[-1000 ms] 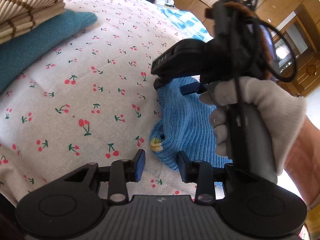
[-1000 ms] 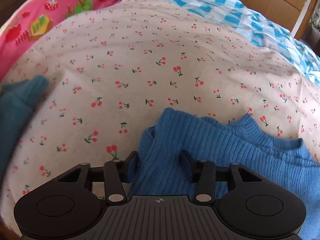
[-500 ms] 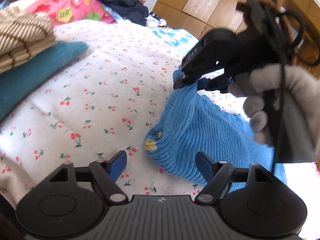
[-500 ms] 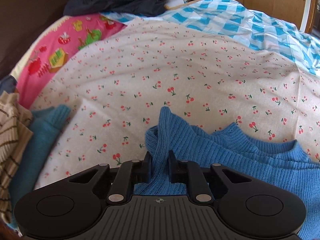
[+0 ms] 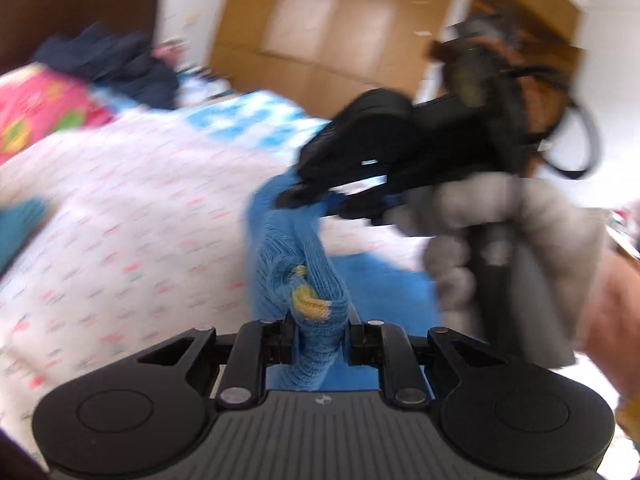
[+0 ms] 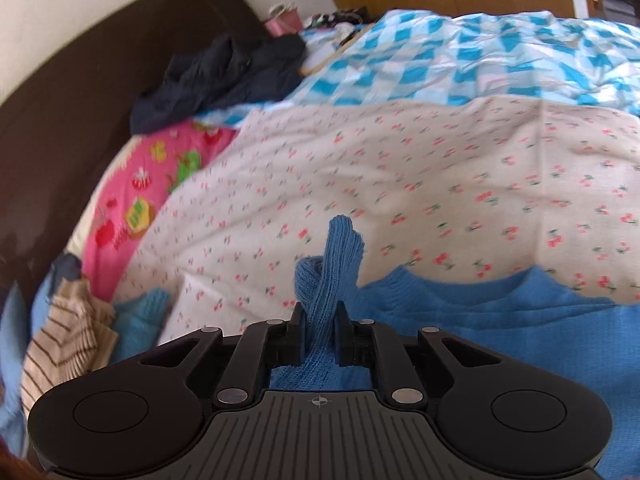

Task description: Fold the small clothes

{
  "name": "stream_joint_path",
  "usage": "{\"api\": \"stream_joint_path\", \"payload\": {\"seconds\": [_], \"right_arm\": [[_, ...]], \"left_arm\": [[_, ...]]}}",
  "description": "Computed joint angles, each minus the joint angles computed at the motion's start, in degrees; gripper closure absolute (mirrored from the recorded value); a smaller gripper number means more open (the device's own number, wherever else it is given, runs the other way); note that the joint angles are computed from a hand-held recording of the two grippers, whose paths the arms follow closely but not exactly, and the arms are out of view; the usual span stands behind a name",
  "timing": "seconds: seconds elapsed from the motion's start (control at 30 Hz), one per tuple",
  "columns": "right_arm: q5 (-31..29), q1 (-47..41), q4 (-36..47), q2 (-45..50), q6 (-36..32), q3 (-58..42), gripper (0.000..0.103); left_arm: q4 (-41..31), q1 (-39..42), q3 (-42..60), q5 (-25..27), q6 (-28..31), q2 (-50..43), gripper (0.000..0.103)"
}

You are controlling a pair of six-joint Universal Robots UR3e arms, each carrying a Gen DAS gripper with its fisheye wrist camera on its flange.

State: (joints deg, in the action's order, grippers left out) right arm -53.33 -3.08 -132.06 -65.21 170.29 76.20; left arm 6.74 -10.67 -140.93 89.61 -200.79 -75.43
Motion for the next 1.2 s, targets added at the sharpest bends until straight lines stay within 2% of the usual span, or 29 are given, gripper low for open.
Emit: {"api": "stream_joint_path", "payload": {"seconds": [0.2, 0.43, 0.57, 0.73, 0.83, 0.93, 1.0, 1.1, 1.2], "right_arm": [[6.3, -13.7, 3.4, -4.6, -6.5, 6.6, 0.091], [8.9, -24.1, 4.2, -0.1, -9.0, 12.7, 0.091], [13.5, -28.0, 3.7, 1.3, -10.3, 15.9, 0.091], [18.4, -31.9, 4.0, -0.4, -12.3, 18.8, 0.091], [17.1, -32.3, 3.3, 1.4, -11.6, 17.7, 0.091], [16.2, -32.7, 2.0, 1.2, -12.2, 19.1, 0.090], [15.5, -33.0, 1.8, 0.0, -12.9, 20.0, 0.085], [14.2, -33.6, 1.3, -3.1, -13.2, 21.8, 0.078], [14.1, -35.6, -5.3, -8.4, -11.0, 27.6, 0.071]], "left_arm": [[1.5, -11.5, 13.7, 2.0, -1.2, -16.4, 0.080], [-4.2, -20.4, 26.9, 5.1, 0.7, -29.9, 0.080], [-7.1, -22.2, 30.2, 6.1, 1.4, -31.9, 0.080], [-6.4, -22.8, 32.1, 5.6, 2.4, -32.5, 0.080], [-5.4, -23.2, 33.6, 5.9, 4.6, -34.7, 0.080], [-7.7, -24.3, 35.2, 6.2, 4.7, -36.1, 0.080], [-10.2, -24.8, 36.3, 5.6, 5.2, -36.3, 0.080], [-9.3, -24.7, 36.1, 5.7, 6.8, -36.9, 0.078], [-9.5, -24.5, 34.6, 4.5, 6.4, -35.1, 0.071]]}}
